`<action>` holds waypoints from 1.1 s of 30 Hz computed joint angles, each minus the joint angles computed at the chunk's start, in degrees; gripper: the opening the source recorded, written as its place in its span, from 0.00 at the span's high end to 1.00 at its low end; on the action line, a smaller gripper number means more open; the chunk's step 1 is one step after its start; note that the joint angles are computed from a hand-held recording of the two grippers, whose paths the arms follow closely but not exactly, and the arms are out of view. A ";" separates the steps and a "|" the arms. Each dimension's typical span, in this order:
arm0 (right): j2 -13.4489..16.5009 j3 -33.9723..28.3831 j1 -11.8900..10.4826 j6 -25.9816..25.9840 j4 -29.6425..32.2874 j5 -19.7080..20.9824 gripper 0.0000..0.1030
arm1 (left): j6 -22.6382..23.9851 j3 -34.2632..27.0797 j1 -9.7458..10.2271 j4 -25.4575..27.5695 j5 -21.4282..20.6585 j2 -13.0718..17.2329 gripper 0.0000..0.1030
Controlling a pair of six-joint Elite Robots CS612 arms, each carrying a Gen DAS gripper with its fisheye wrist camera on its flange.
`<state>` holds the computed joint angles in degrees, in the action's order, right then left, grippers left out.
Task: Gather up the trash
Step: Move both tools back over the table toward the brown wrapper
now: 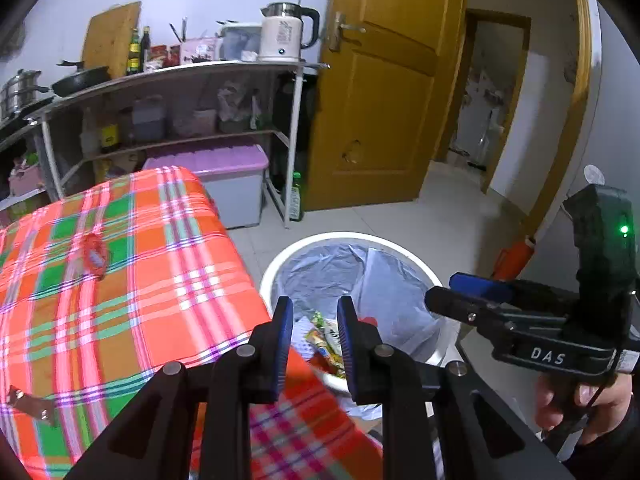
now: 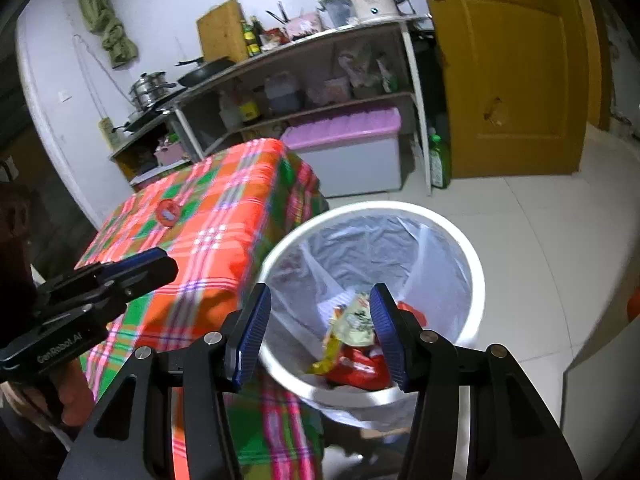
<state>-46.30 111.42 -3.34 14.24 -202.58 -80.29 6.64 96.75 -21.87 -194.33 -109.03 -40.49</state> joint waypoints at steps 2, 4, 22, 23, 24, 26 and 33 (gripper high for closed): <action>-0.35 0.13 0.65 -0.51 -0.81 -0.02 0.49 | -0.37 0.92 0.36 -1.10 0.40 -0.51 0.78; -0.64 0.19 1.07 -0.82 -1.09 0.09 0.49 | -0.86 1.81 0.83 -2.26 0.86 -0.97 0.78; -0.38 -2.76 5.81 -6.55 -0.39 4.49 0.49 | -5.42 6.85 5.23 -8.11 5.42 -3.24 0.78; -0.32 -2.87 5.98 -6.77 -0.36 4.67 0.49 | -5.63 6.99 5.48 -8.31 5.67 -3.30 0.78; -0.21 -3.18 6.26 -7.13 -0.22 4.93 0.49 | -5.74 7.19 5.72 -8.53 5.83 -3.34 0.78; -0.04 -3.65 6.69 -7.64 0.07 5.24 0.49 | -5.95 7.50 6.25 -8.94 6.18 -3.39 0.78; 0.76 -5.92 8.21 -9.33 2.49 5.99 0.49 | -7.35 7.96 8.02 -9.75 7.56 -3.22 0.78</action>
